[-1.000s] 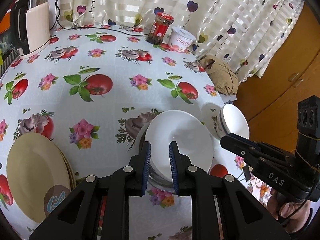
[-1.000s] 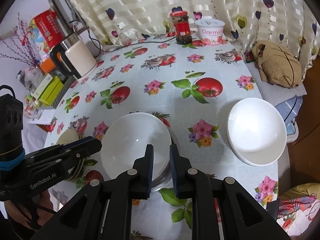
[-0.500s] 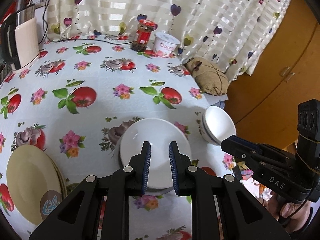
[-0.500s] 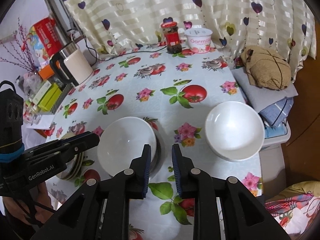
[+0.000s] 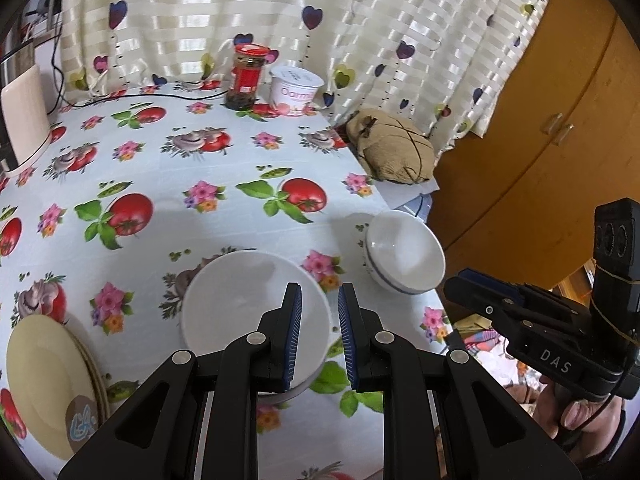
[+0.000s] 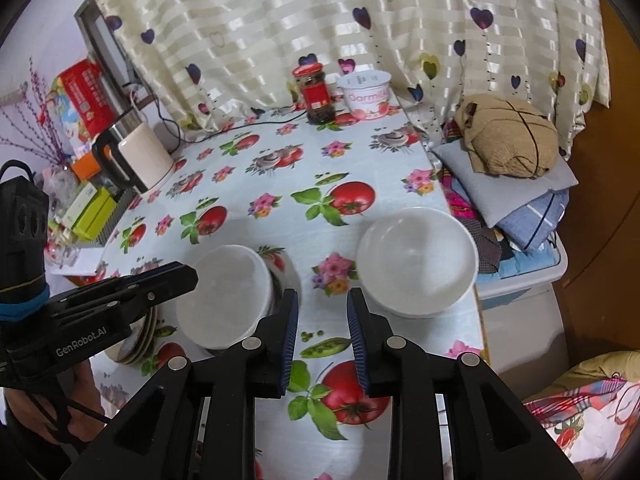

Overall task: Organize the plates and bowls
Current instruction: 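Move both grippers toward the remaining white bowls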

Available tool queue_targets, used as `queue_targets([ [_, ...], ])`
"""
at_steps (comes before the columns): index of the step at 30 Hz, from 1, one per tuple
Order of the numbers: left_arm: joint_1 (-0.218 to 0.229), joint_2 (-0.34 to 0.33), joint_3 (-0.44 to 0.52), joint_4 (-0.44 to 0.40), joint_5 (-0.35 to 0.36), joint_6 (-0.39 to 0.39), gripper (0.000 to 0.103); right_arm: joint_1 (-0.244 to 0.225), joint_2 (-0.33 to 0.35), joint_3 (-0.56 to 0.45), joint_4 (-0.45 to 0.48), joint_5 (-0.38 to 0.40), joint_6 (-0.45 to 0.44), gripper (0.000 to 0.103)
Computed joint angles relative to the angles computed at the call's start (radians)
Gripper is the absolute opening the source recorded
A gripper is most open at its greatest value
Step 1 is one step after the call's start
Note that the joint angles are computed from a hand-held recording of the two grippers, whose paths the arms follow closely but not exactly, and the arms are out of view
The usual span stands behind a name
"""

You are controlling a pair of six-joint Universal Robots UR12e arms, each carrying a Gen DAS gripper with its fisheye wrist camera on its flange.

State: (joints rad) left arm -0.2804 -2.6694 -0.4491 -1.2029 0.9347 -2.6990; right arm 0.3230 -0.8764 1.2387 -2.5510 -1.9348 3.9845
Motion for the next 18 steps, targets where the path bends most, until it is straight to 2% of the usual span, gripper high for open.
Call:
queue_targets([
  [12, -0.027, -0.061, 0.125, -0.113, -0.006, 0.038, 0.019, -0.017, -0.044, 0.085, -0.036, -0.026, 0.053, 0.025],
  [18, -0.037, -0.12, 0.244, -0.208, -0.007, 0.05, 0.019, -0.026, -0.055, 0.11, -0.044, -0.032, 0.069, 0.025],
])
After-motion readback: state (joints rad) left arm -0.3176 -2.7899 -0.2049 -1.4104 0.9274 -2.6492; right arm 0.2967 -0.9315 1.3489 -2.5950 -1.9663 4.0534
